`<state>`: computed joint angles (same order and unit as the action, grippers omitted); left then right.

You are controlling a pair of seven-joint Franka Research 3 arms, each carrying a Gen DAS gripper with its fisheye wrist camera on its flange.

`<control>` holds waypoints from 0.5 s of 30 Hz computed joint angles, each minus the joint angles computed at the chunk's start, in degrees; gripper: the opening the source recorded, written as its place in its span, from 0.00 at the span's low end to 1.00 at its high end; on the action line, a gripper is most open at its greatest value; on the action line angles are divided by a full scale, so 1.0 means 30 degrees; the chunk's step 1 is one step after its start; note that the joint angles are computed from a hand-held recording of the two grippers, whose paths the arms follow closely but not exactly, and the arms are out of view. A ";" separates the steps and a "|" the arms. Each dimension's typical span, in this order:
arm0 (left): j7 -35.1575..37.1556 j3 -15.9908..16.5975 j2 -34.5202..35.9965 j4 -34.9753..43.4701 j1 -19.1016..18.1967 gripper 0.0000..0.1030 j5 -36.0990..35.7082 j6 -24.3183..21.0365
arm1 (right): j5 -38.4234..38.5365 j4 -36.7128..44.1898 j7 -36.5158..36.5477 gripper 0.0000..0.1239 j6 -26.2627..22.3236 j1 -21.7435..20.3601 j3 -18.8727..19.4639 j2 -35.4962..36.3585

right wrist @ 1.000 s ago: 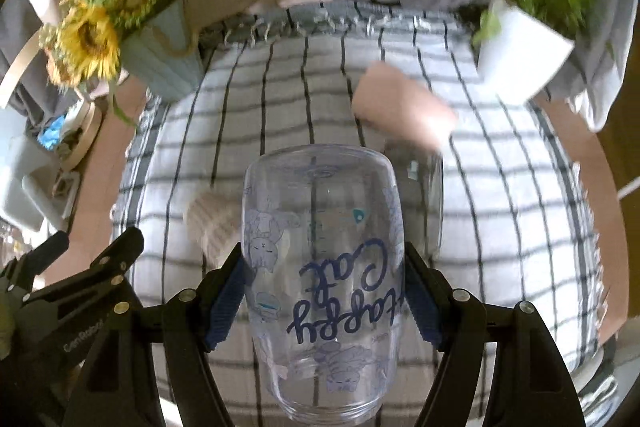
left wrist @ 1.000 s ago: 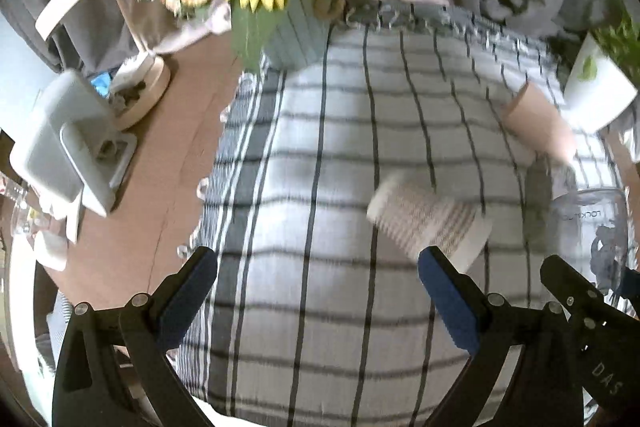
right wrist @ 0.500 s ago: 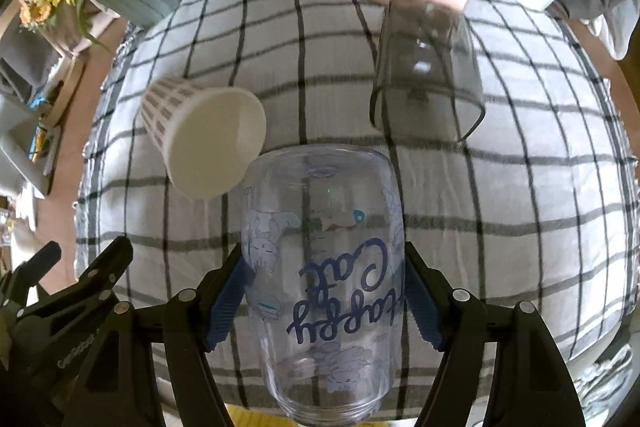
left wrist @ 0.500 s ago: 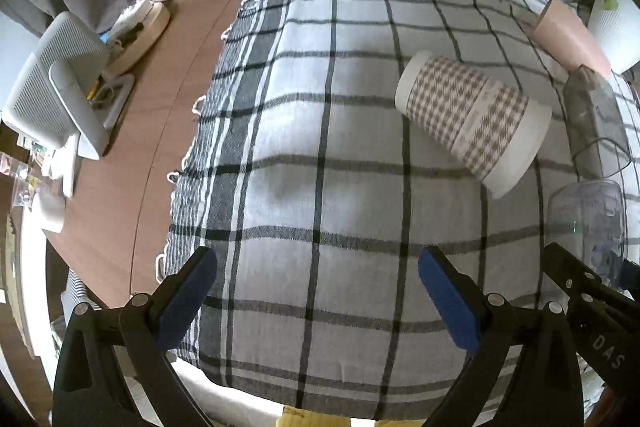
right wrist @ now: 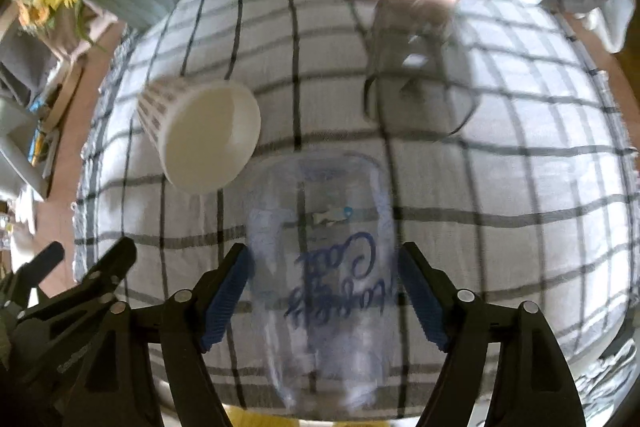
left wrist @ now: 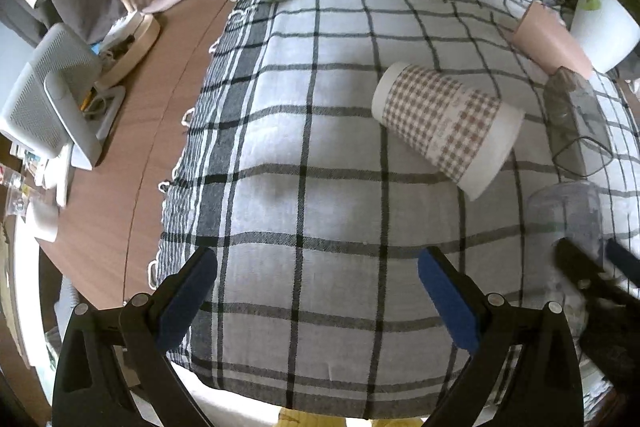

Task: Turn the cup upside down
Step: 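Close the left tool on the clear glass while the right tool opens and releases it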

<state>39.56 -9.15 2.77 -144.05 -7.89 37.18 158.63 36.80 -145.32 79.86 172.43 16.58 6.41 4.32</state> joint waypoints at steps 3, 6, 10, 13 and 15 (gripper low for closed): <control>-0.0054 -0.0168 -0.0436 -0.0167 -0.0155 0.99 0.0107 -0.0012 | -0.0778 -0.1688 0.1141 0.67 0.1905 0.0140 -0.0104 -0.1872; 0.1579 -0.0535 -0.0823 -0.0315 -0.0417 0.99 -0.1537 0.0042 | -0.4524 -0.3216 0.4651 0.67 0.3055 -0.1179 0.0387 -0.3420; 0.5115 -0.0921 -0.1139 -0.0265 -0.0935 0.99 -0.5706 0.0265 | -0.4865 -0.4440 0.5279 0.67 0.3926 -0.0754 -0.0777 -0.4980; 0.8116 -0.1209 -0.1008 0.0274 -0.1517 0.99 -0.9721 0.0127 | -0.4351 -0.4734 0.5139 0.67 0.4531 0.0653 -0.2451 -0.5276; 0.9459 -0.1404 -0.0704 0.0882 -0.1814 0.99 -1.1756 -0.0172 | -0.4055 -0.5057 0.5037 0.67 0.4806 0.1634 -0.3755 -0.5629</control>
<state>67.93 -13.37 0.66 -141.40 -13.33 1.91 158.11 24.63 -160.49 94.98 186.84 21.48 -4.86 -12.56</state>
